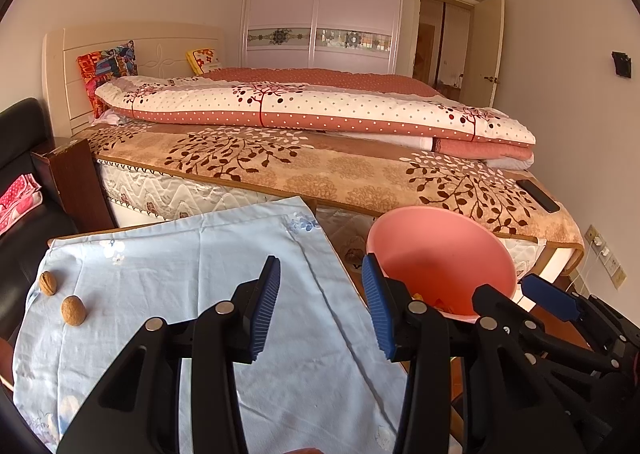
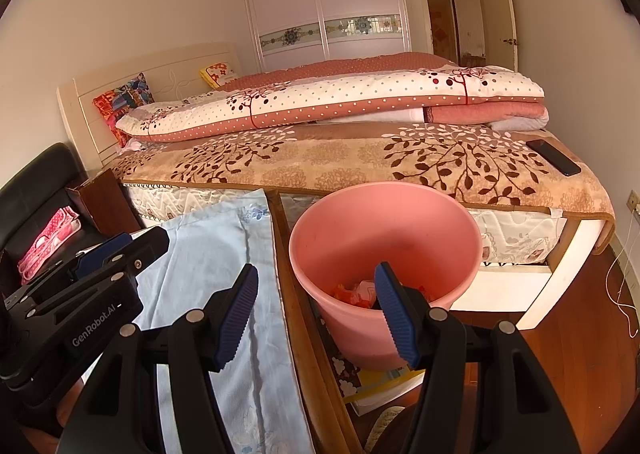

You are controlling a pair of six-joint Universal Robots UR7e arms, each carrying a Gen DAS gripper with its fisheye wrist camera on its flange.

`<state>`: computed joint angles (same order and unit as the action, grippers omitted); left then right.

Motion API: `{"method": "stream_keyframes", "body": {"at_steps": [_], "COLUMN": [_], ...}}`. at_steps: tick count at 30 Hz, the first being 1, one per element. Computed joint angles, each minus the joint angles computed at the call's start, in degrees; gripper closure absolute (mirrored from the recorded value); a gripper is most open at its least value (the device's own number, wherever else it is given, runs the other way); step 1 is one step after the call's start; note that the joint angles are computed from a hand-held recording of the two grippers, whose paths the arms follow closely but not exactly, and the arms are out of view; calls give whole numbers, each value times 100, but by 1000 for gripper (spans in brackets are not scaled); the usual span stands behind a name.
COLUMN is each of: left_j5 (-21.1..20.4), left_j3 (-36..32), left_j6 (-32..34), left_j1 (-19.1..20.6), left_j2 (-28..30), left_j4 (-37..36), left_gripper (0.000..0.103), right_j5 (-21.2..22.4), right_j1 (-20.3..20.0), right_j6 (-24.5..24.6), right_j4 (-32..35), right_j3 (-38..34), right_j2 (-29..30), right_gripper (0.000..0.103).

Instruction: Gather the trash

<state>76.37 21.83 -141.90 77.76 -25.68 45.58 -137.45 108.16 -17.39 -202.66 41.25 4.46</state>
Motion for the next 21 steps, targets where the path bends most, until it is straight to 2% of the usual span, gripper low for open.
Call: {"method": "stream_keyframes", "body": {"at_steps": [21], "left_j5": [56], "left_j3": [120], "left_j6": [26], "left_j1": [16], "left_j2": [-65], "left_j4": [-36], "left_gripper": [60], "right_j5": [-12], "right_j1": [0], "right_j6": [-11], "right_j4": [10], "right_j3": [-32], "right_j2": [24], "right_gripper": [43]}}
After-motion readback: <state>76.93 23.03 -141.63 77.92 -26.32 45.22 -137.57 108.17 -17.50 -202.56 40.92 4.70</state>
